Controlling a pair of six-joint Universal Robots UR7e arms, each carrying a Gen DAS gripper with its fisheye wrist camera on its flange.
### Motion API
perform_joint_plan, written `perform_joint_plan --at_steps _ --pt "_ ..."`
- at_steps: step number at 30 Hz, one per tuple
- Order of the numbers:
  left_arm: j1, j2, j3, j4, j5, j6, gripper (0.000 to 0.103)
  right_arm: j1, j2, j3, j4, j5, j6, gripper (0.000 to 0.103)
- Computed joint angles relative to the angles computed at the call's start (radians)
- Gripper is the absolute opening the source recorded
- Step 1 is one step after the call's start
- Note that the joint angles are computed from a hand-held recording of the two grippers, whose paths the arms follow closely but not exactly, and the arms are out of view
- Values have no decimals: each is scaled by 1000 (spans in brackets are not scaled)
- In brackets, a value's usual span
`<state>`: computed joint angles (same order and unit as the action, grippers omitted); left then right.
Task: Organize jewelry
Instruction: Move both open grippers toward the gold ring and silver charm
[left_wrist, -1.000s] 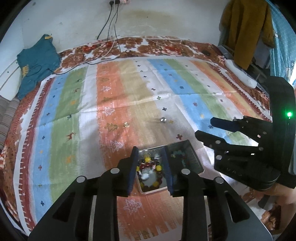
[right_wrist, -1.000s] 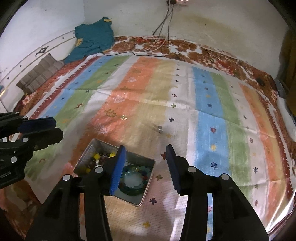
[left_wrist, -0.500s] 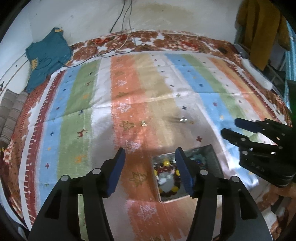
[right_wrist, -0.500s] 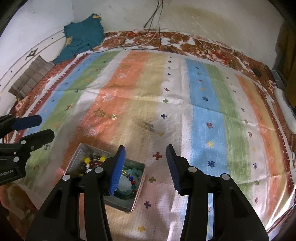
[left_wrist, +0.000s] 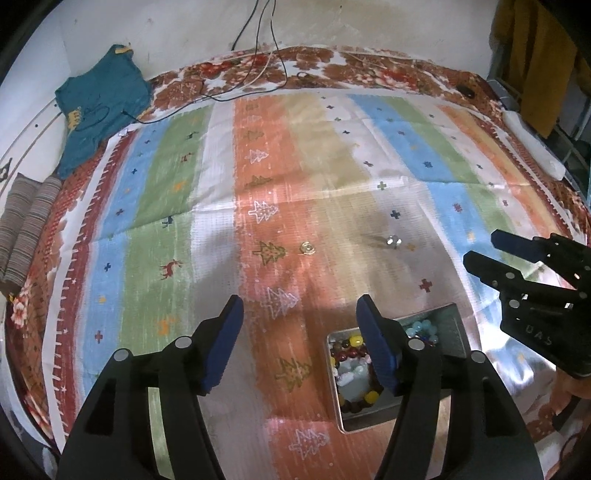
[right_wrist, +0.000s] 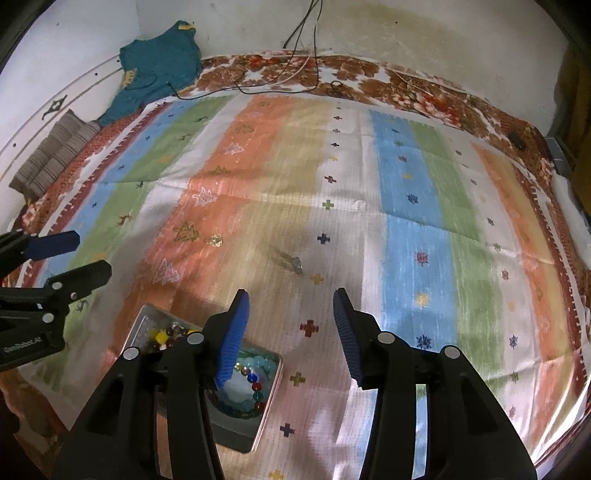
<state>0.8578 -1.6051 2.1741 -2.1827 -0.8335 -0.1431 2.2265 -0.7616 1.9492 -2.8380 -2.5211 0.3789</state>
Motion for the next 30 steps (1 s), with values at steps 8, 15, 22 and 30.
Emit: perform_joint_plan --at_steps 8,15,22,30 --pt "26 72 -33 -20 13 22 64 -25 13 -22 35 12 1 50" --pt "46 127 -60 -35 19 39 64 -52 22 -39 54 23 2 50" --pt "75 176 -93 -34 21 39 64 -70 33 -57 63 32 -6 50" --pt "103 224 -127 -36 17 54 64 -91 48 -81 82 38 -22 50"
